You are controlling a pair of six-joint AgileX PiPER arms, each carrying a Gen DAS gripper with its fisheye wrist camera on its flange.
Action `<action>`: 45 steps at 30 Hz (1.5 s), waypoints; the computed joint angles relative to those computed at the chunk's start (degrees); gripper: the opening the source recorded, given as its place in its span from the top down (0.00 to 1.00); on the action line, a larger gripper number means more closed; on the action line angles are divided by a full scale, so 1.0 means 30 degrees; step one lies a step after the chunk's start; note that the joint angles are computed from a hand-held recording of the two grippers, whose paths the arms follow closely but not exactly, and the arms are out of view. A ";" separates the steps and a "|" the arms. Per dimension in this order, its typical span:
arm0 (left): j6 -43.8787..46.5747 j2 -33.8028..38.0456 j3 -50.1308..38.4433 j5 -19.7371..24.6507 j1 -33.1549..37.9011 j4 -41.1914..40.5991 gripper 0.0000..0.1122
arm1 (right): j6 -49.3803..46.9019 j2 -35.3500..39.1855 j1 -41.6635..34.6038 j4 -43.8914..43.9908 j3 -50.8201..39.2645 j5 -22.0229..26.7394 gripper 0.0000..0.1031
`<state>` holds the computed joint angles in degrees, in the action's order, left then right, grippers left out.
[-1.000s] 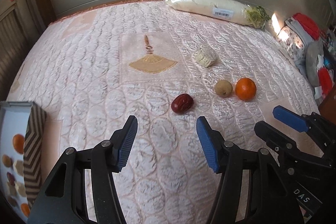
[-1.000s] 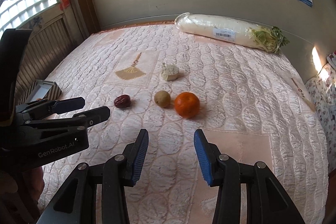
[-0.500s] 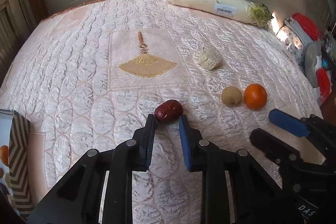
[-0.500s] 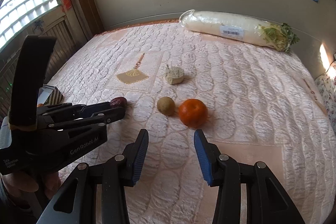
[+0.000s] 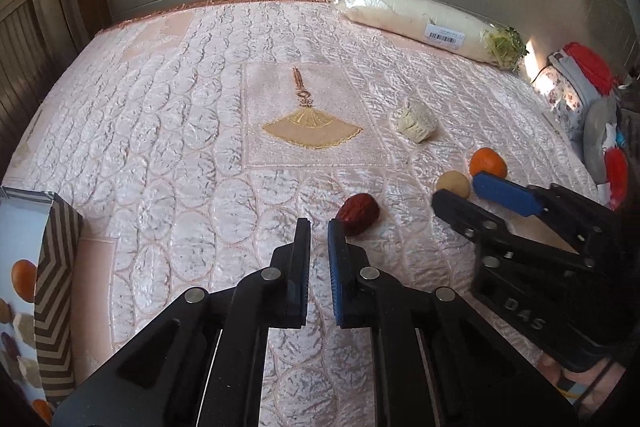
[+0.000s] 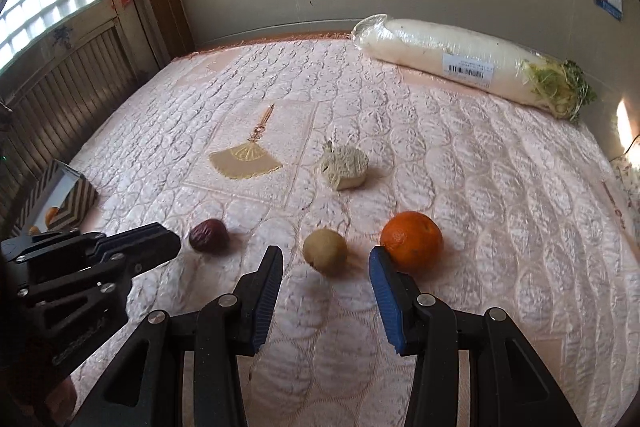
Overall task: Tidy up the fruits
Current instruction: 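Grasp a red date with the left tool while the right grasps a brown pear, then carry the red date and brown pear over the striped tray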
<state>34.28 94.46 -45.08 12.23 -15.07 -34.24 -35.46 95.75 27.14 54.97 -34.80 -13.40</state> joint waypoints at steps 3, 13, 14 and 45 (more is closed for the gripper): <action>0.0896 -0.0222 0.0095 -0.0082 -0.0159 -0.0413 0.91 | -0.0512 0.0643 0.0036 0.0463 -0.0498 -0.0179 0.71; -0.4846 0.0971 -0.0689 -0.0696 -0.1900 0.6391 0.81 | 0.4671 -0.0169 -0.0770 -0.4543 0.0524 0.0293 0.77; -0.5111 0.1139 -0.0835 -0.0654 -0.1950 0.6660 0.81 | 0.4687 -0.0155 -0.0787 -0.4629 0.0496 0.0383 0.77; -0.5336 -0.3448 0.2782 -0.0459 0.0396 0.5936 0.81 | 0.3833 -0.2107 0.3540 -0.1450 0.2122 -0.1587 0.78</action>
